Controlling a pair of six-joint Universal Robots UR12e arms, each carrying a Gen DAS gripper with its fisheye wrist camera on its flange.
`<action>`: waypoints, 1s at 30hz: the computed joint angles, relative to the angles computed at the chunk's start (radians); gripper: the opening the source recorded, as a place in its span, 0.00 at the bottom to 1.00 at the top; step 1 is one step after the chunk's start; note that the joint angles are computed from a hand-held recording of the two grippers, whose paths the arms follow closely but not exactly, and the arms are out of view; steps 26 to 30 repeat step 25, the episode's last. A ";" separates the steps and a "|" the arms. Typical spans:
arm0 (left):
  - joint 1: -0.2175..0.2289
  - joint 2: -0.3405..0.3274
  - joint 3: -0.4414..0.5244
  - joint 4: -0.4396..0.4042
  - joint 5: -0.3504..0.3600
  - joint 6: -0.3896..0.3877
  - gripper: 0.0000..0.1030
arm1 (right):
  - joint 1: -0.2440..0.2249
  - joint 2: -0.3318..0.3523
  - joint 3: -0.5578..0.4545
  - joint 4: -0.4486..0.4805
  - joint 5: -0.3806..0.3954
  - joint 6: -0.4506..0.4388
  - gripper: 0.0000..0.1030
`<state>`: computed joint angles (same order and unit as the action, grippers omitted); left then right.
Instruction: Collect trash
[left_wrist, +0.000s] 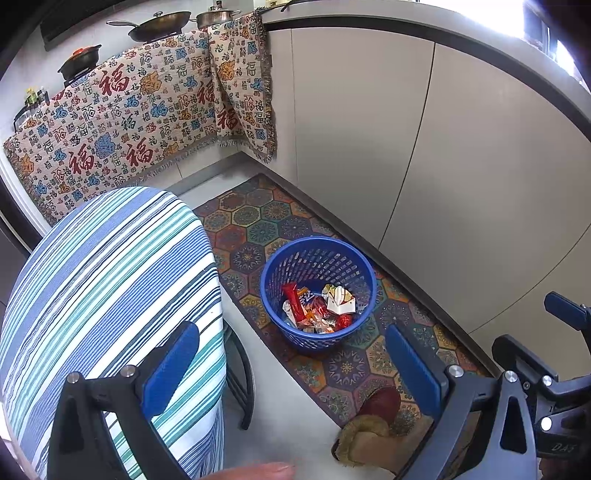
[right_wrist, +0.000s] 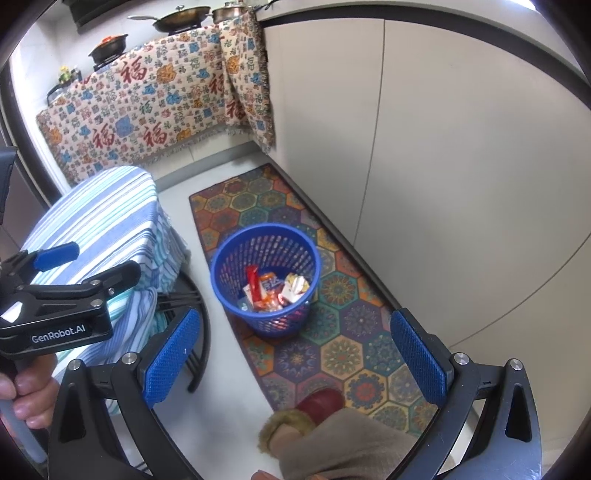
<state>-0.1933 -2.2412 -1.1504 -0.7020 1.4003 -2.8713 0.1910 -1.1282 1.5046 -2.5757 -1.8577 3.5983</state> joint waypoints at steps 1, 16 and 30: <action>0.000 0.000 0.000 0.000 0.001 0.000 0.99 | 0.001 0.000 -0.001 0.000 0.000 -0.001 1.00; 0.000 -0.002 0.003 0.000 0.002 -0.002 0.99 | 0.003 0.002 -0.003 0.008 -0.002 0.001 1.00; 0.002 0.001 -0.007 0.023 0.007 -0.003 1.00 | -0.001 0.001 0.000 0.013 -0.001 0.010 1.00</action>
